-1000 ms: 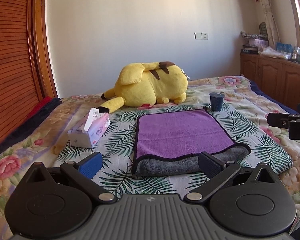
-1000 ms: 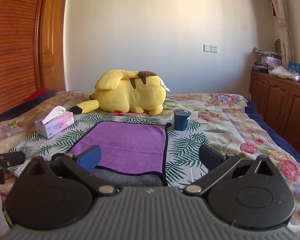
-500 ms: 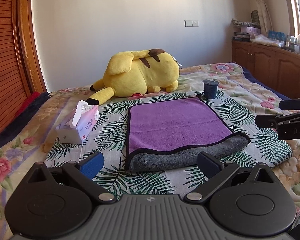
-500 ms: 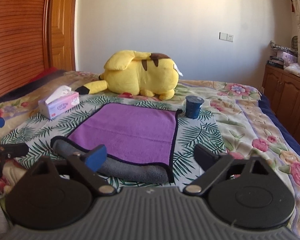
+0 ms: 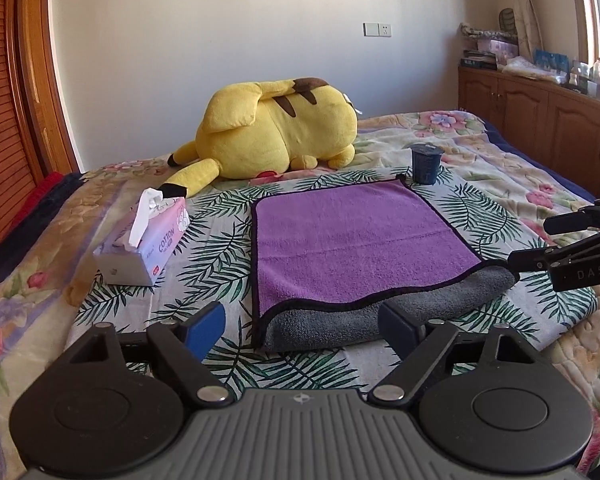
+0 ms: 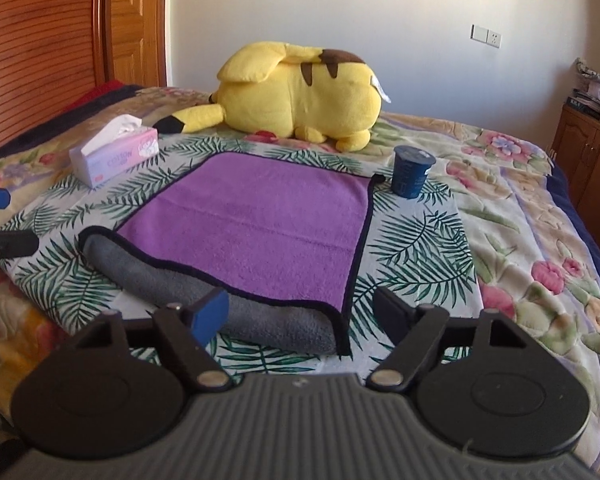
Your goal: Fold towel
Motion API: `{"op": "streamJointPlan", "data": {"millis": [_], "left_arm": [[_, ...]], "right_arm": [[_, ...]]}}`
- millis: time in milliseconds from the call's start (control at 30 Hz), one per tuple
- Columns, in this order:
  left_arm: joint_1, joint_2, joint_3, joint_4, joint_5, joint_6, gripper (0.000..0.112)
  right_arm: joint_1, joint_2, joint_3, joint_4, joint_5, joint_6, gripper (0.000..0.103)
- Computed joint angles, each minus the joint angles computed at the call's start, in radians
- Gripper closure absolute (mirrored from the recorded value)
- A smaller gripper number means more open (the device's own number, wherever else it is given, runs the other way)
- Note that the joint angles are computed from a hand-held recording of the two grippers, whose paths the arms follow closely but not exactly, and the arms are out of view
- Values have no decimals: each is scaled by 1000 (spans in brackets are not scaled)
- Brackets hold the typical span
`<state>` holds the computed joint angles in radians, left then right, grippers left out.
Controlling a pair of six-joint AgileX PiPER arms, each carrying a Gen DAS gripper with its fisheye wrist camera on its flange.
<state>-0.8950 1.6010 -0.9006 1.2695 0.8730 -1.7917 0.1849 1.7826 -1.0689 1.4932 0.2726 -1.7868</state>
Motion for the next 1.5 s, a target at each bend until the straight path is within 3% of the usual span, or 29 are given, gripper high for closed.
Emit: {"op": "streamJointPlan", "data": {"millis": [267, 667, 867, 1100, 1233, 1333, 1500], "left_arm": [[123, 8, 19, 10, -144, 16, 63], [253, 63, -7, 14, -259, 83, 83], [306, 84, -14, 18, -326, 95, 86], [354, 129, -49, -75, -363, 201, 90], [368, 134, -45, -98, -385, 220, 92], [373, 137, -47, -125, -397, 251, 94], [379, 134, -45, -142, -425, 258, 98]], "right_arm": [[-30, 79, -114, -294, 73, 315, 33], [-47, 175, -243, -503, 133, 536, 41], [-52, 212, -293, -616, 167, 654, 42], [-52, 249, -341, -735, 208, 776, 43], [-58, 261, -358, -744, 234, 789, 45], [-60, 265, -367, -746, 251, 792, 48], [-61, 269, -375, -760, 274, 801, 62]]}}
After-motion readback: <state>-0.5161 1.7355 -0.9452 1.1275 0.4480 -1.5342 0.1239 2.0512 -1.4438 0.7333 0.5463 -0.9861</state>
